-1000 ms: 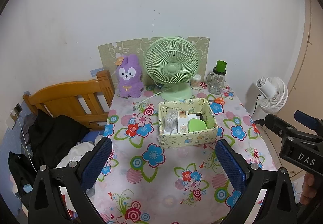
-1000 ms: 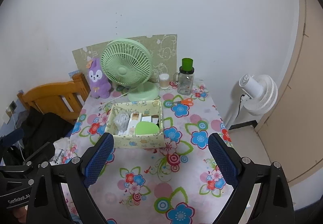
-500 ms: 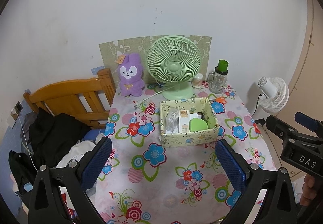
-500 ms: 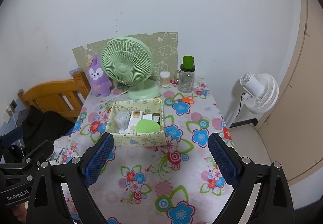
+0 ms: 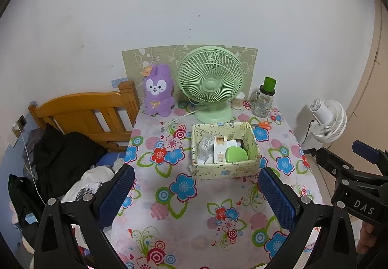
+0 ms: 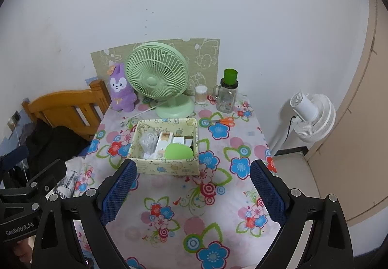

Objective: Organize rigid objects

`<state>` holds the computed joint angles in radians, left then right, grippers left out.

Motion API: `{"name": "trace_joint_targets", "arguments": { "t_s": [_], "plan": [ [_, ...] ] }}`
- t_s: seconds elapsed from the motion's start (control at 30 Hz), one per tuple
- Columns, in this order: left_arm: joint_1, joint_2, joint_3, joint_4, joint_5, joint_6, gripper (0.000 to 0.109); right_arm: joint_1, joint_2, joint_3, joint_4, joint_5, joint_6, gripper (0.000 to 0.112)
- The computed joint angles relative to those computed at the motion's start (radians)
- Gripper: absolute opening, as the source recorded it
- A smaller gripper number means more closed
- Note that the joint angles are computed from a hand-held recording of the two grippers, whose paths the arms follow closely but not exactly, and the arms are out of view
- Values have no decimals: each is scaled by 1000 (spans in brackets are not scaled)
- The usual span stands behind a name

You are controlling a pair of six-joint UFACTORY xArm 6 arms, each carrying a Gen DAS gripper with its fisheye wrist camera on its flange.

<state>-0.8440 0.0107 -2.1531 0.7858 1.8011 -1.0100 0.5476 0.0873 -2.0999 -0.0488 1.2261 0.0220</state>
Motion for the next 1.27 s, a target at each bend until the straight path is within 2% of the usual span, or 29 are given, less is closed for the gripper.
{"name": "trace_joint_targets", "arguments": {
  "t_s": [0.73,1.27],
  "plan": [
    [7,3,-13,11,1,27,103,5,65,-120,3,47,5,96],
    [35,-3,9,-29,-24,57,103,17,73,-121,-7,60,36,96]
  ]
}}
